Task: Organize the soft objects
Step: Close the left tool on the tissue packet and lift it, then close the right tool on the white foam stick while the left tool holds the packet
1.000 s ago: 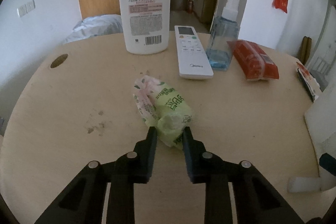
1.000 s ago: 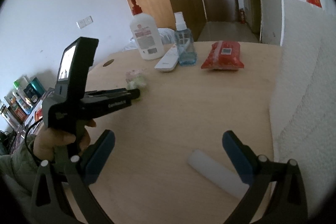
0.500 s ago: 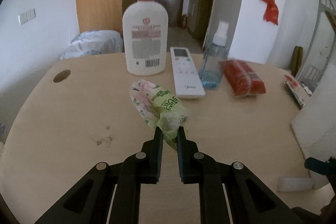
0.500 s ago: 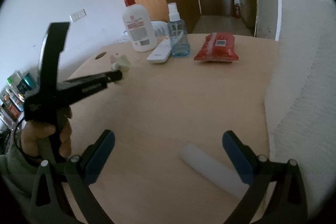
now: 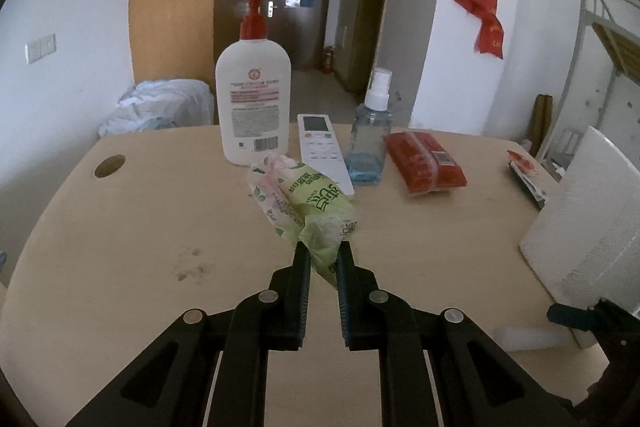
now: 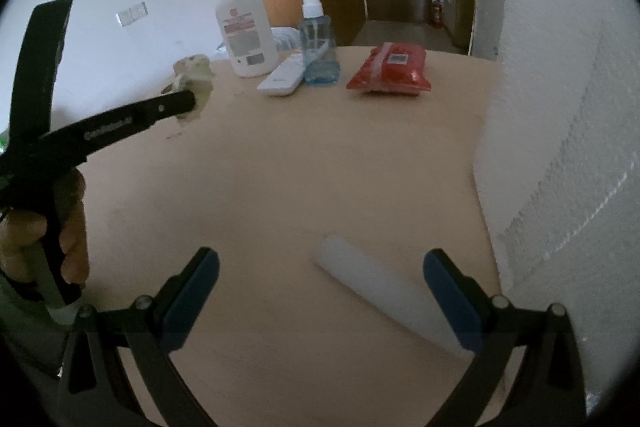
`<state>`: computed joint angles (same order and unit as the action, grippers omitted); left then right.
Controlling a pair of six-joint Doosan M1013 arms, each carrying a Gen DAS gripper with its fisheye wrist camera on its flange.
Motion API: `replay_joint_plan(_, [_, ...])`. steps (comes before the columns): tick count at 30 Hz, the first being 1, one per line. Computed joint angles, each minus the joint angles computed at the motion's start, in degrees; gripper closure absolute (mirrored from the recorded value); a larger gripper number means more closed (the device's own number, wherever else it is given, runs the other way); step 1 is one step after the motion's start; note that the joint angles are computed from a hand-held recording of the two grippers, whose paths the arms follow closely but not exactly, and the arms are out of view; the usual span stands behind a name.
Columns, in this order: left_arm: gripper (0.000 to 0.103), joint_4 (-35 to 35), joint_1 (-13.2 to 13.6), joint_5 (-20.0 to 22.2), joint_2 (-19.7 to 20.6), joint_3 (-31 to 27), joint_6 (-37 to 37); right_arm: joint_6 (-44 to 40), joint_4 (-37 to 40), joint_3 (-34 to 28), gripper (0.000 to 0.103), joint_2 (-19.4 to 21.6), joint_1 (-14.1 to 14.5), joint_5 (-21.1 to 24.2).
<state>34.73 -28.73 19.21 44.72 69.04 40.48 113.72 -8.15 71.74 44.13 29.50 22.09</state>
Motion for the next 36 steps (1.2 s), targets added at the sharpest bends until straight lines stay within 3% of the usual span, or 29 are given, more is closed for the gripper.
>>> replay_joint_plan(3, [0.089, -0.39, 0.03, -0.47, -0.15, 0.21, 0.32, 0.76, -0.64, -0.36, 0.005, 0.29, -0.14, 1.0])
replay_joint_plan(8, [0.089, 1.28, 0.0, -1.34, -0.47, 0.85, -0.97, 1.03, 0.0, -1.05, 0.024, 0.71, -0.5, 2.76])
replay_joint_plan(12, [0.089, 1.11, -0.02, -1.67, -0.58, 1.09, -0.99, 3.72, -4.49, -1.28, 0.03, 0.78, -0.09, 4.88])
replay_joint_plan(16, [0.089, -1.87, -0.02, -2.21, -0.7, 1.17, 2.05, 6.71, -10.4, -1.9, 0.042, 1.07, 0.65, 7.77])
replay_joint_plan(24, [0.089, 0.35, 0.05, -3.85, -1.4, 2.25, -0.2, 9.82, -18.62, -1.75, 0.065, 0.85, 1.83, 11.08])
replay_joint_plan(26, [0.089, 1.04, 0.08, -4.37, -1.61, 2.58, -0.88, 10.97, -19.94, -1.39, 0.072, 0.69, 1.93, 10.85])
replay_joint_plan(36, [0.089, 8.55, -0.14, -7.78, -3.13, 5.23, -7.77, 15.73, -20.35, 2.54, 0.089, -1.9, 1.3, 4.79])
